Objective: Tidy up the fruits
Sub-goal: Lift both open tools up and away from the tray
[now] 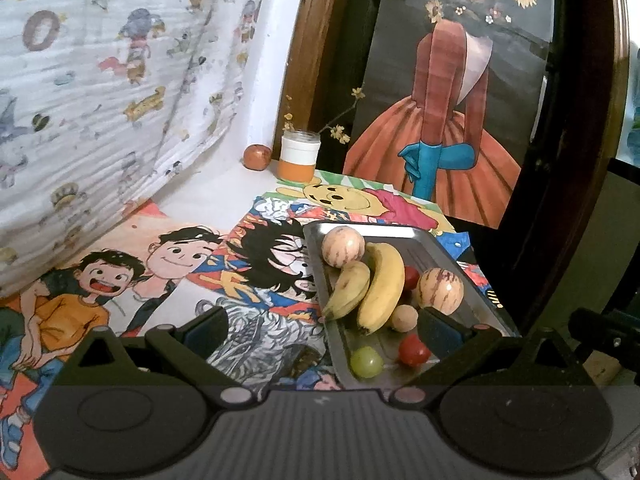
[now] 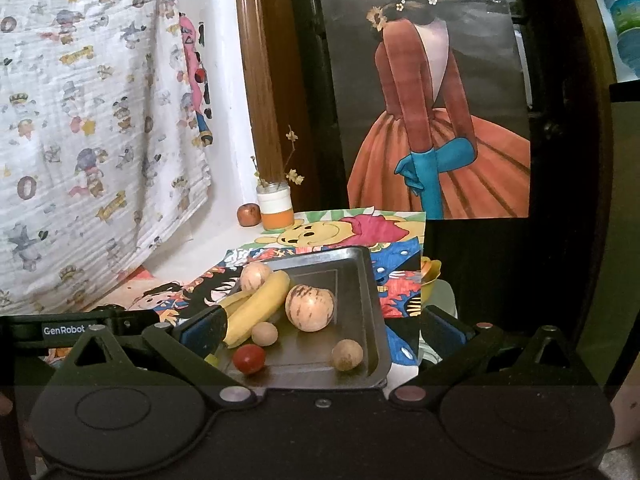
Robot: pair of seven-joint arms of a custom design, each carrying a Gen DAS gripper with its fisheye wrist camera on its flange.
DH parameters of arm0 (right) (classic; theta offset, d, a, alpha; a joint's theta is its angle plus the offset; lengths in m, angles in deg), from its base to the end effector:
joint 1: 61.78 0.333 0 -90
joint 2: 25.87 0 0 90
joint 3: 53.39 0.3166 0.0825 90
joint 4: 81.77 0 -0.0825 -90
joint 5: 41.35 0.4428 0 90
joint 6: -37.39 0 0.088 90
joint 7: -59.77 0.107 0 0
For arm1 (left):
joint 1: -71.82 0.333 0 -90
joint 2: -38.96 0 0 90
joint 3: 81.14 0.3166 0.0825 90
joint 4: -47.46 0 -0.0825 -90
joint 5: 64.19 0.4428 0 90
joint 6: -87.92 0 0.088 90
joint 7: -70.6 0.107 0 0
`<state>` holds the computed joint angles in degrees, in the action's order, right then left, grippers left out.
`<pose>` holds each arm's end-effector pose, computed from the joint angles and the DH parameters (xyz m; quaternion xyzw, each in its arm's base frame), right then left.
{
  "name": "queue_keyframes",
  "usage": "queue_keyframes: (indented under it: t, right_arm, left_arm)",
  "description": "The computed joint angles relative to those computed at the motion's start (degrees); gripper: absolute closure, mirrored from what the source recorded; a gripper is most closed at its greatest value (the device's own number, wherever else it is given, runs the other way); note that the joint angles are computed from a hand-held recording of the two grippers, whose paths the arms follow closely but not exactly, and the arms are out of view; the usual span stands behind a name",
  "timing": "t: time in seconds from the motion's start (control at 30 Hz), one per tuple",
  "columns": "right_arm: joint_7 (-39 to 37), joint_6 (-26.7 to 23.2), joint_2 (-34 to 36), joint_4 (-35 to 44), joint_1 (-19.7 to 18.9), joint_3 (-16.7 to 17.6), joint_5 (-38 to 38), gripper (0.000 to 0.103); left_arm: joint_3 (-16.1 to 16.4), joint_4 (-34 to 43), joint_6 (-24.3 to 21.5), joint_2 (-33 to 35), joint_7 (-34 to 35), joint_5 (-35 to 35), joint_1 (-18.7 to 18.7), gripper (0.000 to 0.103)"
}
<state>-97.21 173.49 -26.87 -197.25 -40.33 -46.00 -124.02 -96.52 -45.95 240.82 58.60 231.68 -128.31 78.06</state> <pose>0.5650 0.2993 0.4840 -0.4187 0.7166 -0.4242 0.3623 0.7497 -0.0697 0.4705 -0.4428 0.7390 -0.4787 0.1692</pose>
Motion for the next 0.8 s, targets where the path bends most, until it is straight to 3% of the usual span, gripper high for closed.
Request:
queue_keyframes:
  t: [0.53,0.8]
  right_arm:
    - [3.92,-4.40,-0.46,-1.56,2.53,2.09,-2.57,0.001]
    - [4.28,-4.47,0.44,-1.10,3.49,1.98,-2.69,0.001]
  left_arm:
    - [2.27,-7.17,-0.86,-5.59,15.58,-14.24,1.41,0.000]
    - [4.22,-8.88,-2.26,-6.57,19.86,-16.95,1.22,0.000]
